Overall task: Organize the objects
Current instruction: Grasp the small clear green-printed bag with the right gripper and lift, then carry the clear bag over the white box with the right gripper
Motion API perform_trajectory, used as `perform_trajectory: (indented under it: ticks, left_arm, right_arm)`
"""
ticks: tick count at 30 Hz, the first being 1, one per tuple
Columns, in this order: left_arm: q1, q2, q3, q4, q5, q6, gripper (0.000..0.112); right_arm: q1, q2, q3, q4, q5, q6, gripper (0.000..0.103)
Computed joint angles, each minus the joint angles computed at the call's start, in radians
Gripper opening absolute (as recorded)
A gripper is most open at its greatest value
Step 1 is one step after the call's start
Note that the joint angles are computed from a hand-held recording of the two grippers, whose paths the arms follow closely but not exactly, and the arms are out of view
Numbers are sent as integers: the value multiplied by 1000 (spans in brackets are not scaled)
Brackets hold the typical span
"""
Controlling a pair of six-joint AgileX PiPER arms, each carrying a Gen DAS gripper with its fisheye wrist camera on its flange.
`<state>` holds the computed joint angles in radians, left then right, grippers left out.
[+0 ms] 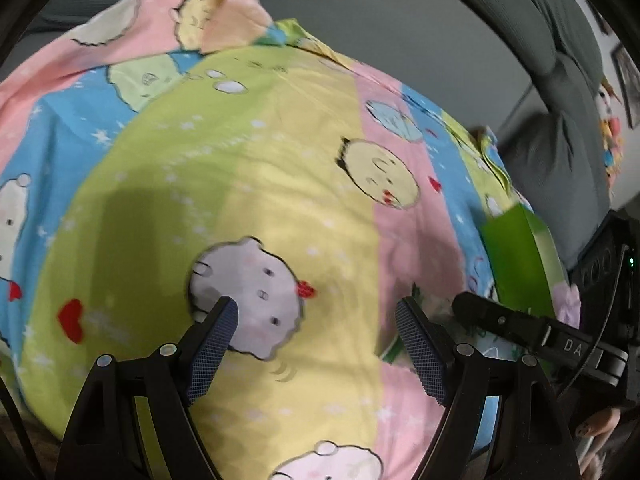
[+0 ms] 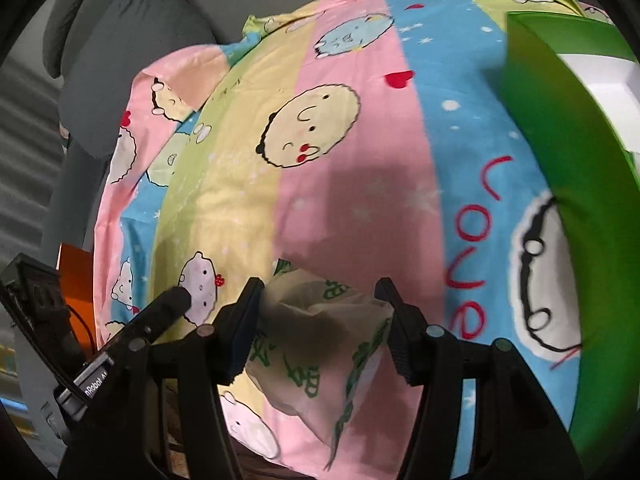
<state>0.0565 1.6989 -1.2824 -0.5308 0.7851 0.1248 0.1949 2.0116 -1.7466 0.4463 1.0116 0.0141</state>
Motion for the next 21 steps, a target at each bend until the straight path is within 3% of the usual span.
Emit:
perform_trajectory:
  ticks: [5, 9, 21]
  left_arm:
    - [-57, 9, 4, 15, -24, -1, 81]
    - [-66, 24, -4, -51, 5, 74, 81]
    - [-81, 18, -13, -180, 127, 228, 81]
  right_arm:
    - [-18, -30, 41, 35, -13, -35, 61]
    - [-21, -33, 39, -3, -8, -11, 72]
    - [-85, -63, 78, 91, 47, -89, 72]
